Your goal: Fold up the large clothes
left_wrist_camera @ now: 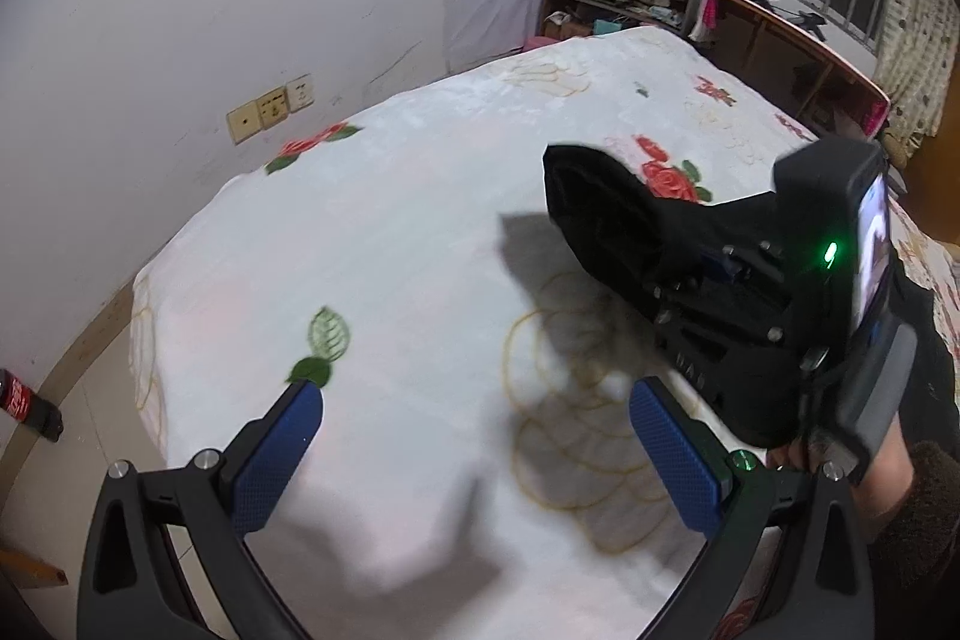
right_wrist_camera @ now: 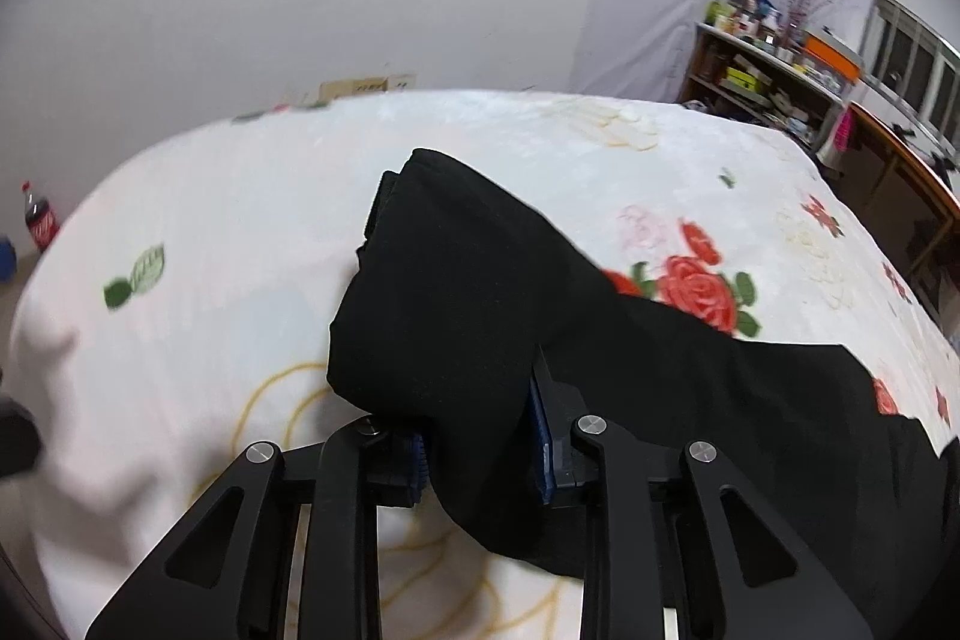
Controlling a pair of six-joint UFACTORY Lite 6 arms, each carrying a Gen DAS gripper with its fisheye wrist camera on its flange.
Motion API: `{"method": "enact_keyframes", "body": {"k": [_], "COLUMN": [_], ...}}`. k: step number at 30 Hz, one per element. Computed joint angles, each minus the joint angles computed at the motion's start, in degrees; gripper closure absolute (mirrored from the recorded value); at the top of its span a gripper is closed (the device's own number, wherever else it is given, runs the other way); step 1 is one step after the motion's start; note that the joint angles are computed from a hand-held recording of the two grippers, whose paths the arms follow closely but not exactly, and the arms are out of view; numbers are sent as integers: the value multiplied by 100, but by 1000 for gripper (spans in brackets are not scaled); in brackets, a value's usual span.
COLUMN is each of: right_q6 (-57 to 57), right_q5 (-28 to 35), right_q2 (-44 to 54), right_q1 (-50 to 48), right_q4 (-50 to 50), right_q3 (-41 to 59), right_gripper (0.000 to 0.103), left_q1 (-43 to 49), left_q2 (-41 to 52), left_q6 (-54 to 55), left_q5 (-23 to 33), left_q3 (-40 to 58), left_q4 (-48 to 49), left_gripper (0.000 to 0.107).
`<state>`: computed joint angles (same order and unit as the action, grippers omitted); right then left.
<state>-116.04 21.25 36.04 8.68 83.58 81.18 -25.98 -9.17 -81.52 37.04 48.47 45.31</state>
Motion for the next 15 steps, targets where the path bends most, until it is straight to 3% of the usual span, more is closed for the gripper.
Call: {"method": "enact_keyframes", "body": {"k": [6,11,15], "right_q6": [1620,1873,2426], "right_q5": [349,576,671], "right_q2": [-175,-467,-426], "right_q1": [-584,-1141,-1633], "right_q4": [-1081,-1243,-1565], "right_q3": [518,673,1133], "right_gripper": [78,80,82], "left_q1": [43,-138,-173], "left_q2": [419,930,1256], "left_q6": [580,445,163], "left_q5": [-560,-824,-1370], "left_q3": [452,1032,1387], "left_q4": [-488,-446,-407], "left_gripper": [4,4,4]}}
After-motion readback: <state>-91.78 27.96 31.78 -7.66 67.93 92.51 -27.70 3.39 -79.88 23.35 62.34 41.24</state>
